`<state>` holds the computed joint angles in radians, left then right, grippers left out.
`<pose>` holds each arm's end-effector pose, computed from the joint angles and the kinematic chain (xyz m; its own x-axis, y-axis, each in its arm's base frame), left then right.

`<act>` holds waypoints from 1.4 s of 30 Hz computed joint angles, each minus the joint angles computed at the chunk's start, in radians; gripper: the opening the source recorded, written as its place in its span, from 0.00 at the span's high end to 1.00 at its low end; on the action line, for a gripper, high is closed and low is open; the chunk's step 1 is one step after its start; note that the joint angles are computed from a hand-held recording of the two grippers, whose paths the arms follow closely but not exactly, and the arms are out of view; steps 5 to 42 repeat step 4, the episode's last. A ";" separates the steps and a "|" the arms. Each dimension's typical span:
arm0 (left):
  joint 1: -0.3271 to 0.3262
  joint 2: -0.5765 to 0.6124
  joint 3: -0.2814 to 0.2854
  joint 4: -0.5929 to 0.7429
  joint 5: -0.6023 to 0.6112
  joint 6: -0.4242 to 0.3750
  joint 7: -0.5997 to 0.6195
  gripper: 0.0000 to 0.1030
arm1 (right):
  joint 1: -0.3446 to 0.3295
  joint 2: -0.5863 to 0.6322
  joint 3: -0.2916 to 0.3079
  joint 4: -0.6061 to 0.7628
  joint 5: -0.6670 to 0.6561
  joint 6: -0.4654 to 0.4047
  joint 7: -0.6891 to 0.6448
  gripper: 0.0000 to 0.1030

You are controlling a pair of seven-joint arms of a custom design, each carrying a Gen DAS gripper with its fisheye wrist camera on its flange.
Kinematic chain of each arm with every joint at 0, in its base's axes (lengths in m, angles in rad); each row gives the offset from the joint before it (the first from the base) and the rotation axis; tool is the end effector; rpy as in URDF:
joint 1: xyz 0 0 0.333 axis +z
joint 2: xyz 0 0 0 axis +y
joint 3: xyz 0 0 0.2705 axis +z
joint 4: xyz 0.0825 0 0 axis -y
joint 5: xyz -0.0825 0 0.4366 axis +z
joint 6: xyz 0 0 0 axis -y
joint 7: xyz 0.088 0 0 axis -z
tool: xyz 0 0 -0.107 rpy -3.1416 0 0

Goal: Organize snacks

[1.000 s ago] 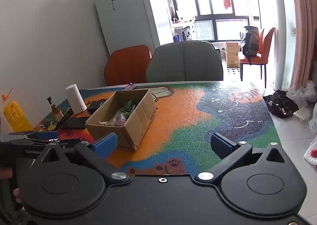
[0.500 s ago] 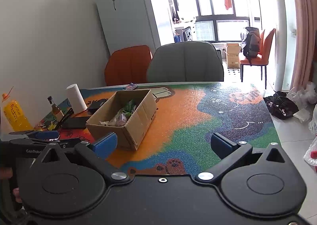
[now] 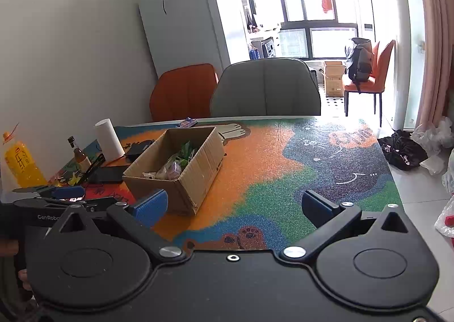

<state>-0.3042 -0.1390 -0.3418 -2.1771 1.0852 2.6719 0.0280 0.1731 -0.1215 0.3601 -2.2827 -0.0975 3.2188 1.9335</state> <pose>0.4607 -0.3843 0.4348 -0.0186 -0.9945 0.1035 -0.5812 -0.0735 -0.8104 0.5056 0.3137 0.4556 0.3857 -0.9029 -0.1897 -0.5305 -0.0488 -0.8463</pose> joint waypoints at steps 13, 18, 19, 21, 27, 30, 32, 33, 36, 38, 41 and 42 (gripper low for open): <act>-0.001 -0.001 0.002 0.000 -0.012 -0.001 0.009 0.00 | 0.012 -0.001 -0.010 -0.002 0.010 0.001 -0.011 0.00; -0.001 -0.001 0.002 0.000 -0.012 -0.001 0.009 0.00 | 0.012 -0.001 -0.010 -0.002 0.010 0.001 -0.011 0.00; -0.001 -0.001 0.002 0.000 -0.012 -0.001 0.009 0.00 | 0.012 -0.001 -0.010 -0.002 0.010 0.001 -0.011 0.00; -0.001 -0.001 0.002 0.000 -0.012 -0.001 0.009 0.00 | 0.012 -0.001 -0.010 -0.002 0.010 0.001 -0.011 0.00; -0.001 -0.001 0.002 0.000 -0.012 -0.001 0.009 0.00 | 0.012 -0.001 -0.010 -0.002 0.010 0.001 -0.011 0.00; -0.001 -0.001 0.002 0.000 -0.012 -0.001 0.009 0.00 | 0.012 -0.001 -0.010 -0.002 0.010 0.001 -0.011 0.00; -0.001 -0.001 0.002 0.000 -0.012 -0.001 0.009 0.00 | 0.012 -0.001 -0.010 -0.002 0.010 0.001 -0.011 0.00; -0.001 -0.001 0.002 0.000 -0.012 -0.001 0.009 0.00 | 0.012 -0.001 -0.010 -0.002 0.010 0.001 -0.011 0.00; -0.001 -0.001 0.002 0.000 -0.012 -0.001 0.009 0.00 | 0.012 -0.001 -0.010 -0.002 0.010 0.001 -0.011 0.00; -0.001 -0.001 0.002 0.000 -0.012 -0.001 0.009 0.00 | 0.012 -0.001 -0.010 -0.002 0.010 0.001 -0.011 0.00; -0.001 -0.001 0.002 0.000 -0.012 -0.001 0.009 0.00 | 0.012 -0.001 -0.010 -0.002 0.010 0.001 -0.011 0.00; -0.001 -0.001 0.002 0.000 -0.012 -0.001 0.009 0.00 | 0.012 -0.001 -0.010 -0.002 0.010 0.001 -0.011 0.00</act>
